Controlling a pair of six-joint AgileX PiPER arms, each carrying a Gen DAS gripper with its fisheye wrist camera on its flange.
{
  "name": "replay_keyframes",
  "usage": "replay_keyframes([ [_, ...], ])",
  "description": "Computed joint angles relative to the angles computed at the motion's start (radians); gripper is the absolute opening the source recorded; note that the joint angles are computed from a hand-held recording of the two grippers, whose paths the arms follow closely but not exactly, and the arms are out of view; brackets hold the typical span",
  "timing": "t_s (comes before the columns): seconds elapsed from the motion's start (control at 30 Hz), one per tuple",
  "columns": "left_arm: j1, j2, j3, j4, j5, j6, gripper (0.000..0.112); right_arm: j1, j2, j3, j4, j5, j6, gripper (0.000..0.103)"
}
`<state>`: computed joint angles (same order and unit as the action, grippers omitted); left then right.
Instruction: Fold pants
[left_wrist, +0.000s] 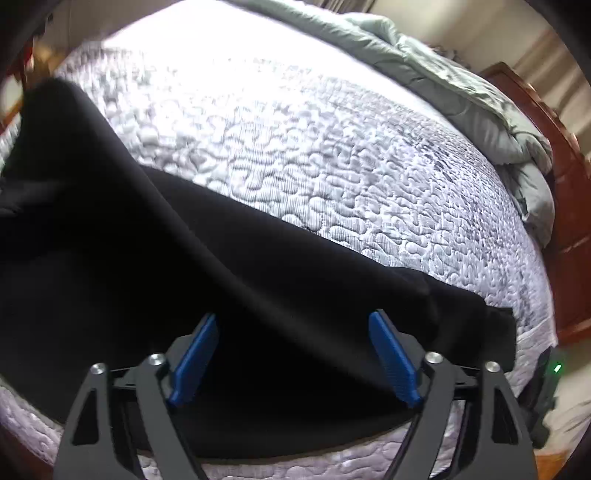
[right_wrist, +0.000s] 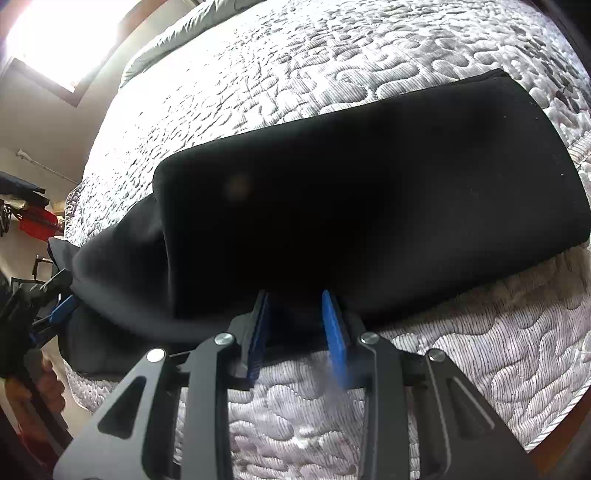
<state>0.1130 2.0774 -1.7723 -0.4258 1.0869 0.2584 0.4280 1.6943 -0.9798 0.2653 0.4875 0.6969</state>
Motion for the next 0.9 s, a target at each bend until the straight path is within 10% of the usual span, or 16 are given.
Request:
replay_keyframes([
  [0.23,0.004,0.042,-0.001,-0.020,0.019,0.013,0.014,-0.010,0.067,-0.086,-0.028,0.043,-0.005,0.034],
  [0.67,0.064,-0.449,0.824,-0.370,-0.537,0.483,0.012,0.051,0.130,-0.226,-0.191,0.166,0.139,0.036],
  [0.73,0.064,-0.418,0.829,-0.390,-0.549,0.498,0.011,0.103,0.147,-0.305,-0.305,0.263,0.238,0.050],
  [0.9,0.069,-0.382,0.829,-0.478,-0.575,0.592,0.011,0.238,0.210,-0.517,-0.336,0.315,0.182,0.050],
])
